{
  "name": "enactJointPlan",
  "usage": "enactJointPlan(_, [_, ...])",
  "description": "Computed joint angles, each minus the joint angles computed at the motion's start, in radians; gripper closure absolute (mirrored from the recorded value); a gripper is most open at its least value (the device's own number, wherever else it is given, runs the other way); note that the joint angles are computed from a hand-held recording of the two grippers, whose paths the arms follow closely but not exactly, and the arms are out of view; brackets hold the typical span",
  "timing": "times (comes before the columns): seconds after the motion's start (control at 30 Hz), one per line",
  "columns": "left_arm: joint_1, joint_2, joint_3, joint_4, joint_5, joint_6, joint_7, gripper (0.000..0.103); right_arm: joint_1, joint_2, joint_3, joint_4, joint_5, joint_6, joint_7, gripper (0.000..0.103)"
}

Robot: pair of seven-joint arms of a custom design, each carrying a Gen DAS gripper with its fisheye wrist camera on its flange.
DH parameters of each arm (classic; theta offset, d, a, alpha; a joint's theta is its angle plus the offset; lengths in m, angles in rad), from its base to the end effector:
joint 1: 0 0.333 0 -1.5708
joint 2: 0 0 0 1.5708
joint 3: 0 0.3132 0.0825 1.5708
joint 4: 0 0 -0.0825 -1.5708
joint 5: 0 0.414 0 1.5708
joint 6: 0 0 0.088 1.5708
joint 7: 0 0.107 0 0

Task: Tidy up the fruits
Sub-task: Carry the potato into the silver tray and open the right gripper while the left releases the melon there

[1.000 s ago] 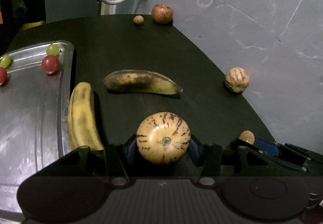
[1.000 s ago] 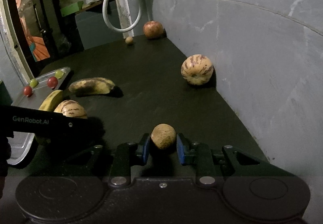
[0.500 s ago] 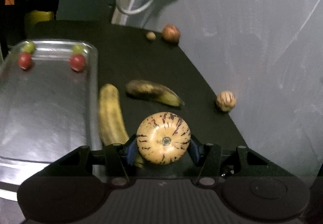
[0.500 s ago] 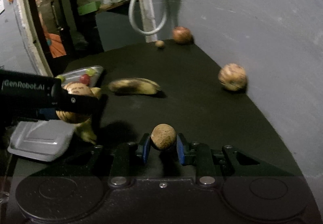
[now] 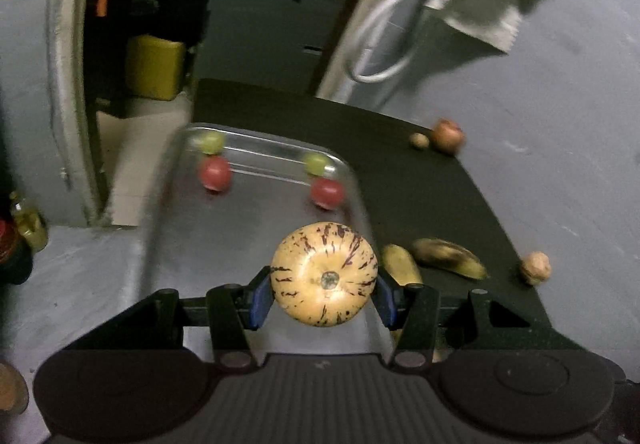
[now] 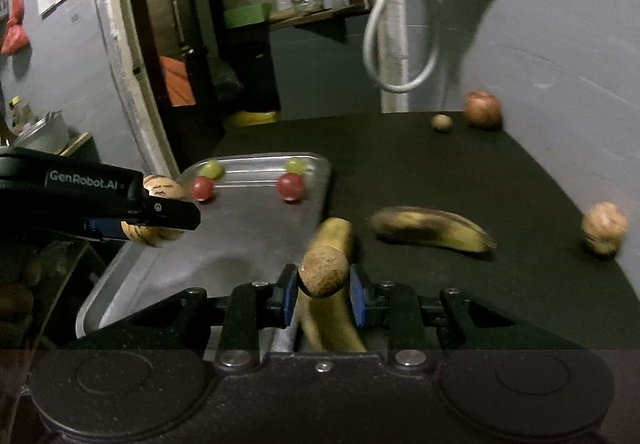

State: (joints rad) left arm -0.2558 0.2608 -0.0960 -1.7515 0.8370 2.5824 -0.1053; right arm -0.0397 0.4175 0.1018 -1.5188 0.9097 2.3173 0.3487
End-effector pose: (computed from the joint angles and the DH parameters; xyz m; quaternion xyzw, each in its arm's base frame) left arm 0.6537 -0.2482 0.4652 -0.8415 0.3714 -0.3200 0.2269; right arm 0.7408 0.0493 0.4570 -0.8300 0.3610 -0.0846 0.4168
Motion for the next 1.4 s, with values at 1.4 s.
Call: enactJointPlan(1.4, [0.117,0.036,0.048,-0.07,-0.167,0.155,0.254,0.047,0.15,0.179,0.061,0.153,-0.304,0.191,0.131,0.072])
